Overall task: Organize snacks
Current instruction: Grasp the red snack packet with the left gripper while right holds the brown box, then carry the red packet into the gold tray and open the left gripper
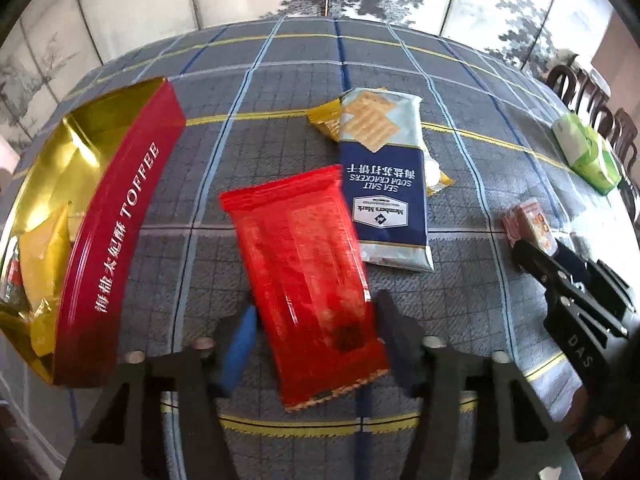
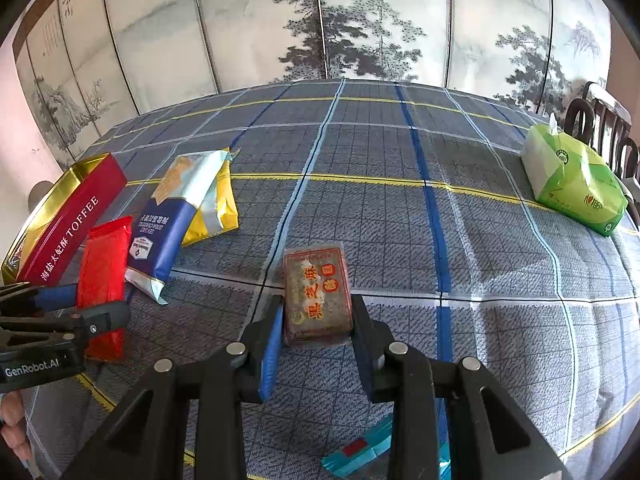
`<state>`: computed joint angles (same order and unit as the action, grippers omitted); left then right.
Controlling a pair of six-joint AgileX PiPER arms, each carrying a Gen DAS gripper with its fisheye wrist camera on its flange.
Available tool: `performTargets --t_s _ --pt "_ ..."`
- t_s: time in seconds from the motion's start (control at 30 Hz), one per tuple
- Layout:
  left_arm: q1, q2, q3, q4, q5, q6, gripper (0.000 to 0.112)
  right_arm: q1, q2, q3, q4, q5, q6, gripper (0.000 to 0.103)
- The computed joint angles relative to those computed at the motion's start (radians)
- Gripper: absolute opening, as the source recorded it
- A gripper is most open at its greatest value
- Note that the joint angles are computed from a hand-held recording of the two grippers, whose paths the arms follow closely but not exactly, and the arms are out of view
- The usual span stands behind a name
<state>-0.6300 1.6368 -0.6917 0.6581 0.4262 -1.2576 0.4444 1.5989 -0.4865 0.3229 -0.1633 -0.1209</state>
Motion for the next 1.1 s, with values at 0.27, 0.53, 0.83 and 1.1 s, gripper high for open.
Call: performTargets --t_s 0.27,0.53,0.83,1.1 --pt "0.022 -0.037 0.032 -0.065 -0.026 0.116 0.042 0.001 -0.002 0.001 0.021 0.000 -0.022 0.032" --pt "0.020 -0.097 0.079 -0.113 -0.017 0.195 0.042 0.013 -0.001 -0.003 0.135 0.001 -0.134 0.032" --pt "-0.011 -0.210 0.089 -0.102 0.051 0.239 0.042 0.034 -0.002 -0.006 0.294 -0.003 -0.285 0.032" --pt "0.129 -0.382 0.135 -0.187 0.110 0.421 0.042 0.045 -0.001 -0.011 0.406 -0.008 -0.397 0.032"
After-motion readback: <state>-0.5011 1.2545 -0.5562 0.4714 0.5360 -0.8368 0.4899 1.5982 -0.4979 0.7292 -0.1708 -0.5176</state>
